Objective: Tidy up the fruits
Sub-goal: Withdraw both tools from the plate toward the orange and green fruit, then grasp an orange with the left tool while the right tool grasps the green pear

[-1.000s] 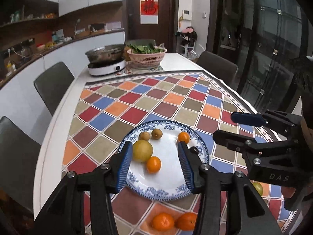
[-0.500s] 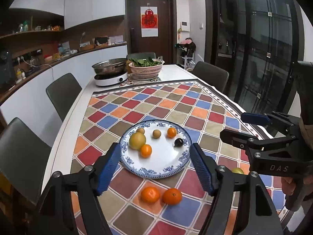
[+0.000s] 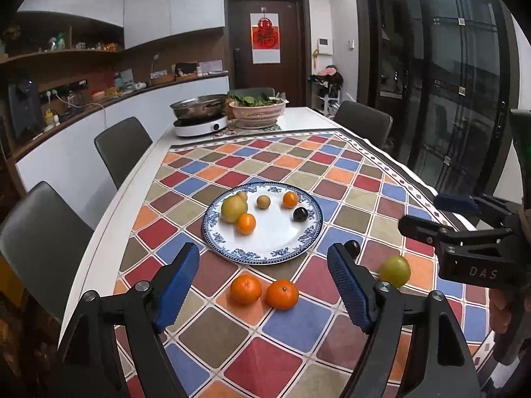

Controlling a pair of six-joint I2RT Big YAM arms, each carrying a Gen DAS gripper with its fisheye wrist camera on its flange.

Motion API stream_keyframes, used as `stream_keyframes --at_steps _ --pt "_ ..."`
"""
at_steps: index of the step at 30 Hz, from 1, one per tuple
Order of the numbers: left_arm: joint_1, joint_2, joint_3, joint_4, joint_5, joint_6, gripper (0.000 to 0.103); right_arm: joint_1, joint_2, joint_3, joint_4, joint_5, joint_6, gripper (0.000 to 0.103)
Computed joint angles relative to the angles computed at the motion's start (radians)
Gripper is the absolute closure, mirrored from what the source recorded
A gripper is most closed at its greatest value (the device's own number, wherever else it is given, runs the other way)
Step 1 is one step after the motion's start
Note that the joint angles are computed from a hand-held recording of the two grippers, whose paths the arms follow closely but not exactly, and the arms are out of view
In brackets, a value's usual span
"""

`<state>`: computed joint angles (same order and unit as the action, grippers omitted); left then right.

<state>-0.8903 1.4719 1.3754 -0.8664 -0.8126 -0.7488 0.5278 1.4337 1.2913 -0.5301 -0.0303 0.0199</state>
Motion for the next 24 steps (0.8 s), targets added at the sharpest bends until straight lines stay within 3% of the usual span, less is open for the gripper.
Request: stream_keyframes --at_steps 8,24 --pt "-0.023 0.018 -0.031 0.037 -0.035 -0.033 0.024 -0.01 -0.027 -0.077 0.034 0.029 0.023 0.026" --pt "0.001 0.069 -0.088 0.108 0.078 0.001 0.024 -0.024 0.005 -0.138 0.02 0.035 0.034 0.026"
